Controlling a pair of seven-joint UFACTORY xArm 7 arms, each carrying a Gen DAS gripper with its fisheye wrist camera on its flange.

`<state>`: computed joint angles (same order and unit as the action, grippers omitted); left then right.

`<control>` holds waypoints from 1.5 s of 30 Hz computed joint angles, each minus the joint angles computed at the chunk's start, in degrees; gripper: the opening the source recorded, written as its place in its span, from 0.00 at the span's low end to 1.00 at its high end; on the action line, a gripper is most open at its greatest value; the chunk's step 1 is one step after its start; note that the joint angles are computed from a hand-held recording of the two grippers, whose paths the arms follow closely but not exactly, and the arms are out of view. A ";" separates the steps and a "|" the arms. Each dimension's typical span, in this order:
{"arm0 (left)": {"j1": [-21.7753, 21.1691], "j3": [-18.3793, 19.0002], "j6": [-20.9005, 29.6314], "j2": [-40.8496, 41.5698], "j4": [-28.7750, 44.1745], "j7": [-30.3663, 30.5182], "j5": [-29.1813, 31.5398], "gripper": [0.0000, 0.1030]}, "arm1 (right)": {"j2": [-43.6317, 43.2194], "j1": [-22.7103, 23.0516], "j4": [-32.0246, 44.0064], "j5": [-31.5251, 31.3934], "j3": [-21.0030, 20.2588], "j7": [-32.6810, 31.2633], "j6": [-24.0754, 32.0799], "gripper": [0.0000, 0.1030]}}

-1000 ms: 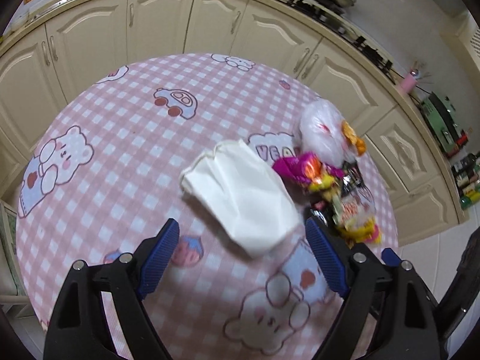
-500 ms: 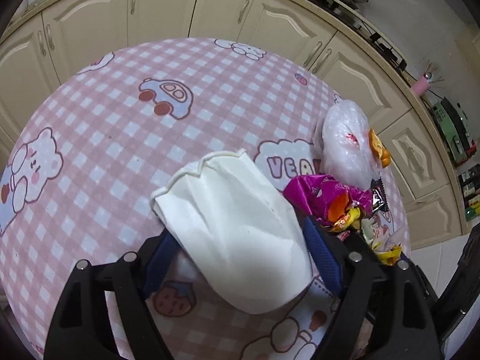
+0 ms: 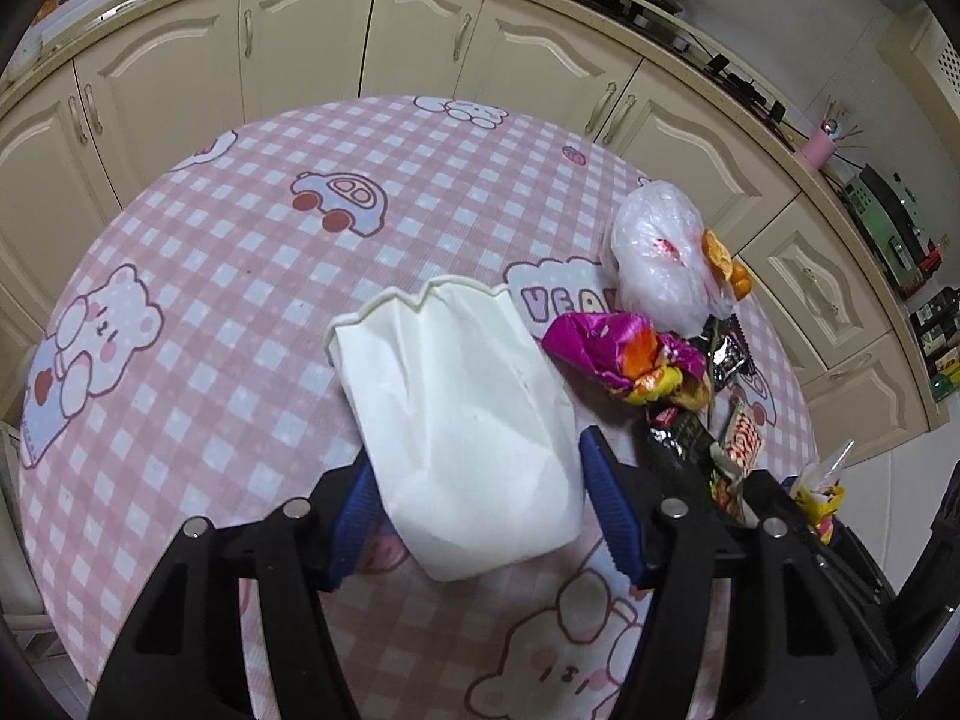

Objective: Collect trash
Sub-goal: 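Carry the paper cup and yellow wrappers with both tools over the blue bin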

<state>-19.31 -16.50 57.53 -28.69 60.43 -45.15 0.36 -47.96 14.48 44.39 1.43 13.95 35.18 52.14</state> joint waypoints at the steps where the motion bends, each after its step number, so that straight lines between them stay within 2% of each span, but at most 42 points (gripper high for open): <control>1: -0.02 -0.46 0.69 -0.76 -0.12 -0.20 0.56 0.61 | -0.92 0.02 -0.27 -0.05 -0.05 0.16 0.56 0.65; 9: -2.31 -2.00 3.59 -4.22 -0.41 1.60 -0.36 0.62 | -7.97 0.16 -2.46 0.63 0.14 1.59 4.59 0.65; 15: -4.03 -4.80 4.65 -4.83 1.14 2.04 -0.50 0.62 | -14.95 -0.36 -4.59 1.21 0.05 3.07 8.74 0.65; 27: -9.37 -11.08 4.05 2.99 8.60 0.82 0.42 0.62 | -31.74 -4.59 -8.61 1.05 -3.15 3.72 20.97 0.65; 36: -16.11 -15.52 4.47 16.20 19.01 -2.10 7.33 0.62 | -46.27 -12.82 -11.18 -1.87 -10.52 2.14 33.61 0.65; 39: -18.95 -16.99 5.87 22.64 24.44 -3.65 11.76 0.62 | -50.17 -16.05 -11.68 -3.13 -13.46 1.52 37.13 0.65; 45: -25.88 -16.36 9.40 33.88 34.27 -5.29 18.18 0.62 | -55.12 -22.08 -12.20 -7.91 -20.25 -0.66 42.75 0.65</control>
<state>-45.19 -32.86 66.93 5.19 94.71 -50.45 18.54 -103.07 -7.61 32.20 -6.48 -6.29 34.52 94.89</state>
